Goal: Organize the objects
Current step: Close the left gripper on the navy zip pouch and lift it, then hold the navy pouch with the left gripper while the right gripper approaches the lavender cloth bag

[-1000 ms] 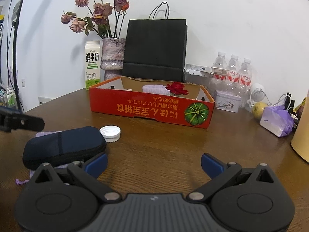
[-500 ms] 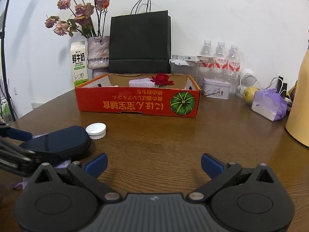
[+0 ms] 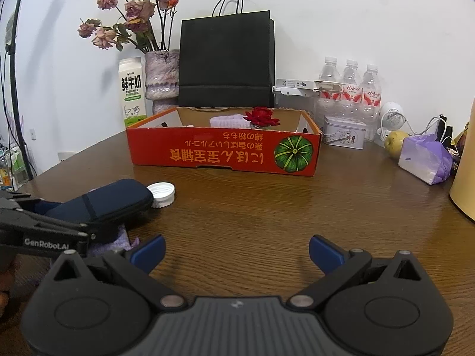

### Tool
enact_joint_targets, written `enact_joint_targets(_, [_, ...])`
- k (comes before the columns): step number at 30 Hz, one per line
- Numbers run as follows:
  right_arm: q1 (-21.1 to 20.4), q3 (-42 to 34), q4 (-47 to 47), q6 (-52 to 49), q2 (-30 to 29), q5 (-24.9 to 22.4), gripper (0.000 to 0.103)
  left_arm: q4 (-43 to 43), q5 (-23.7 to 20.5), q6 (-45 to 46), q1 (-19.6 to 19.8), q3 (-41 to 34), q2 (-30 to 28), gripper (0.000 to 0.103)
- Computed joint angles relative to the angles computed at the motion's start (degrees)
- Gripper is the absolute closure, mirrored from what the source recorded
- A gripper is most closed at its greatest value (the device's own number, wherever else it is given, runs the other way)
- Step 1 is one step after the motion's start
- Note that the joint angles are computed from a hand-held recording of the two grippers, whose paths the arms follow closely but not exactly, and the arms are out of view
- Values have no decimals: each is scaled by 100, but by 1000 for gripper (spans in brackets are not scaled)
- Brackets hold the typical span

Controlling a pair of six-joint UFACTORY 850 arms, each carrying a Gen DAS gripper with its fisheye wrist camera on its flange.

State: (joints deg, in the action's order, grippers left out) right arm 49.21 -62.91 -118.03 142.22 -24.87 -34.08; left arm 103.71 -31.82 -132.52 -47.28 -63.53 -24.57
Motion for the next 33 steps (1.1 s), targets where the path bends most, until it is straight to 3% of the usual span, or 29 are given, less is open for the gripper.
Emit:
enact_joint_targets(5, [-10, 1, -27, 35, 0, 52, 0, 89, -153, -101, -73, 70, 50, 23])
enact_joint_targets(13, [-68, -31, -7, 37, -7, 209, 0, 661, -670, -1036, -175, 385, 249, 33])
enact_joint_targets(27, [-90, -98, 182, -119, -48, 301, 0, 516, -1536, -1318, -464, 674, 487, 43])
enact_joint_targets(33, [-79, -118, 350, -241, -61, 268, 0, 510, -1405, -1256, -428, 790, 618, 46])
